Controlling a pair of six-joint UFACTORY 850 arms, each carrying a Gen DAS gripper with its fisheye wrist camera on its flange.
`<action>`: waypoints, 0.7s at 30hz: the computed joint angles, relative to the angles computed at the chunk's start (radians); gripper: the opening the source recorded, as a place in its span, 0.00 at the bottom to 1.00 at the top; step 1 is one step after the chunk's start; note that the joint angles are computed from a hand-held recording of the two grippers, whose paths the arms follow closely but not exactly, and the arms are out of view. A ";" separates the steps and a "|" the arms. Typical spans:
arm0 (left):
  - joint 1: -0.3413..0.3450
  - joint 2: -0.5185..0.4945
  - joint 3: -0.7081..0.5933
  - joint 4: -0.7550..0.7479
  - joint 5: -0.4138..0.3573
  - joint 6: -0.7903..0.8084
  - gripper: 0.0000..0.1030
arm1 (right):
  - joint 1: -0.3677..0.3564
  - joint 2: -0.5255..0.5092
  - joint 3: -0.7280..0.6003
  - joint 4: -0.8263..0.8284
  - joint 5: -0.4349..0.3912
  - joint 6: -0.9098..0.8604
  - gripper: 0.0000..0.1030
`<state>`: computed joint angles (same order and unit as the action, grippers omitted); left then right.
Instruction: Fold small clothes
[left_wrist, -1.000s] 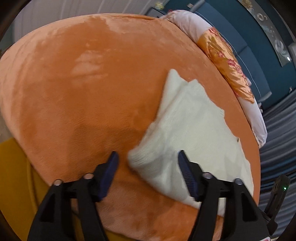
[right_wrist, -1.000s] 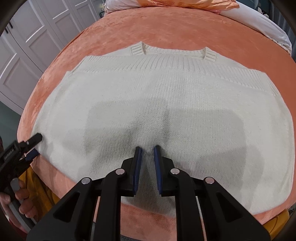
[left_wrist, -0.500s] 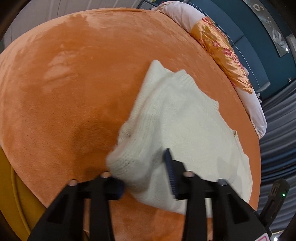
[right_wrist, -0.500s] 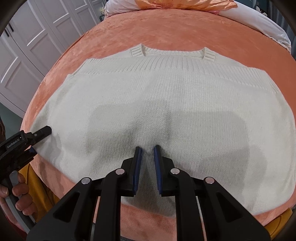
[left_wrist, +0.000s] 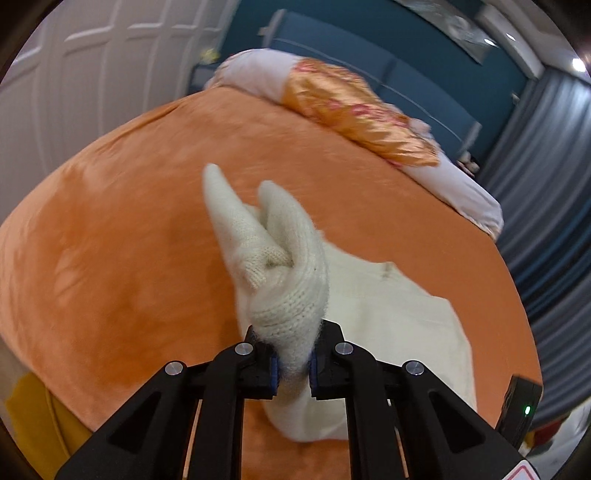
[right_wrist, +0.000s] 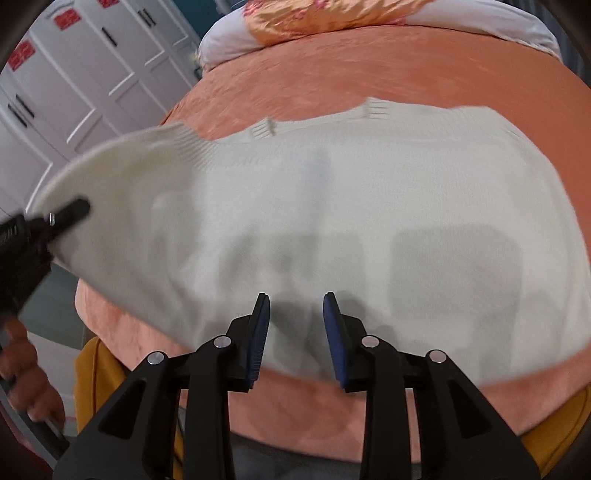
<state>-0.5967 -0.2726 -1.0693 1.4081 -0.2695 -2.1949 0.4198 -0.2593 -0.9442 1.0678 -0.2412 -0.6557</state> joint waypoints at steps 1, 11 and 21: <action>-0.010 -0.011 -0.020 -0.014 -0.003 0.026 0.08 | -0.015 0.028 0.034 0.072 -0.002 -0.068 0.29; -0.128 -0.205 -0.292 -0.337 -0.025 0.522 0.07 | -0.134 0.175 0.210 0.190 0.015 -0.183 0.29; -0.110 -0.165 -0.247 -0.264 -0.035 0.369 0.07 | -0.214 0.244 0.284 0.191 0.025 -0.222 0.29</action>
<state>-0.7063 -0.4374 -1.3163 1.1437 -0.3046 -1.8259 0.2055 -0.0151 -0.6597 1.2585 -0.2157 -0.8777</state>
